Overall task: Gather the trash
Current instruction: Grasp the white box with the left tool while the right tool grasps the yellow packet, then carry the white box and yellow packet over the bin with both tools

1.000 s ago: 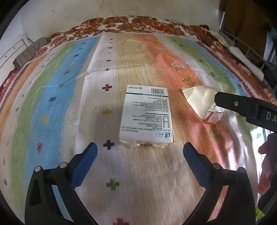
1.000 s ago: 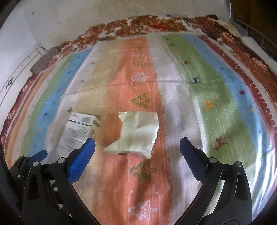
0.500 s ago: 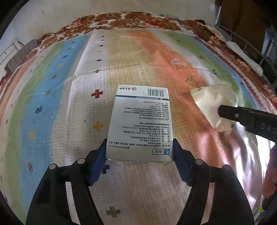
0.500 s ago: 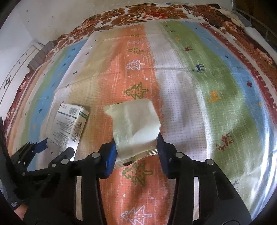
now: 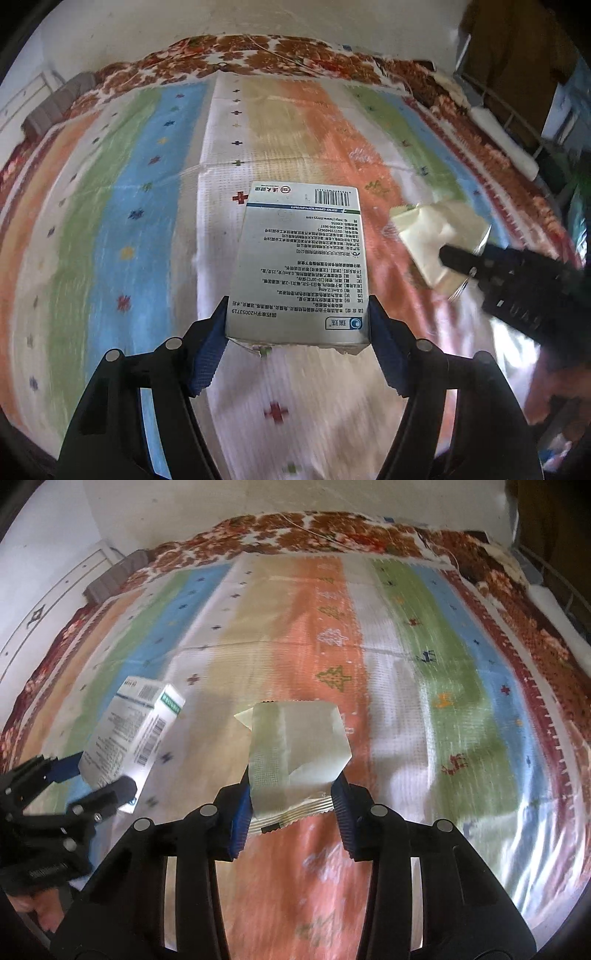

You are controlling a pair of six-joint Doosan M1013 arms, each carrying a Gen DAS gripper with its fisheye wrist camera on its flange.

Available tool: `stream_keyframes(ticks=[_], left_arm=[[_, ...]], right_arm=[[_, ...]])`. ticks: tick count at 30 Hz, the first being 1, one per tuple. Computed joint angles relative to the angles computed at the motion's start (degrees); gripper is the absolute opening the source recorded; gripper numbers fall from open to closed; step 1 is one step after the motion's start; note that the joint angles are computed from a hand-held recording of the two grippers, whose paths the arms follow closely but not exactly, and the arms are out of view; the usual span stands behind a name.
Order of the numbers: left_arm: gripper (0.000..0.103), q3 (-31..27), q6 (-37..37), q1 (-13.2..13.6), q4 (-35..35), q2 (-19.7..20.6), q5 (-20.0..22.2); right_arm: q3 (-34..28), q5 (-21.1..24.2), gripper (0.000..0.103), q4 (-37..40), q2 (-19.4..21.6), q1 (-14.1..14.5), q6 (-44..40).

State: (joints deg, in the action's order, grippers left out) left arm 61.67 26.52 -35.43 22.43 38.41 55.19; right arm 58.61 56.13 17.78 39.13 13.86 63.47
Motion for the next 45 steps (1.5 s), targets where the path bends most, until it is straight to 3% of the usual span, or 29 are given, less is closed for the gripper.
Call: stream_keyframes(ticks=[9, 16, 26, 31, 35, 45], left_arm=[[0.070, 6.59, -7.66, -1.62, -3.10, -5.89, -1.99], [0.070, 12.14, -14.22, -4.24, -0.69, -10.74, -6.26], [0.070, 18.47, -23.49, -6.79, 0.60, -15.19, -9.19], [0.070, 20.80, -26.43, -8.39, 2.05, -16.56, -10.66], [0.070, 22.45, -28.75, -9.53, 2.82, -17.37, -11.98], [0.070, 25.28, -33.79, -13.31, 7.30, -18.62, -12.79]], right_arm=[[8.96, -1.43, 0.037, 3.97, -7.55, -0.50, -5.17], [14.32, -1.44, 0.037, 6.55, -12.27, -0.71, -8.14], [21.37, -1.44, 0.037, 10.37, -18.42, -1.36, -12.36], [25.72, 0.42, 0.037, 14.53, -21.35, -2.53, -13.94], [29.10, -2.45, 0.037, 12.93, -23.82, -2.45, -15.26], [35.43, -3.23, 0.037, 15.34, -27.70, -3.77, -18.04]])
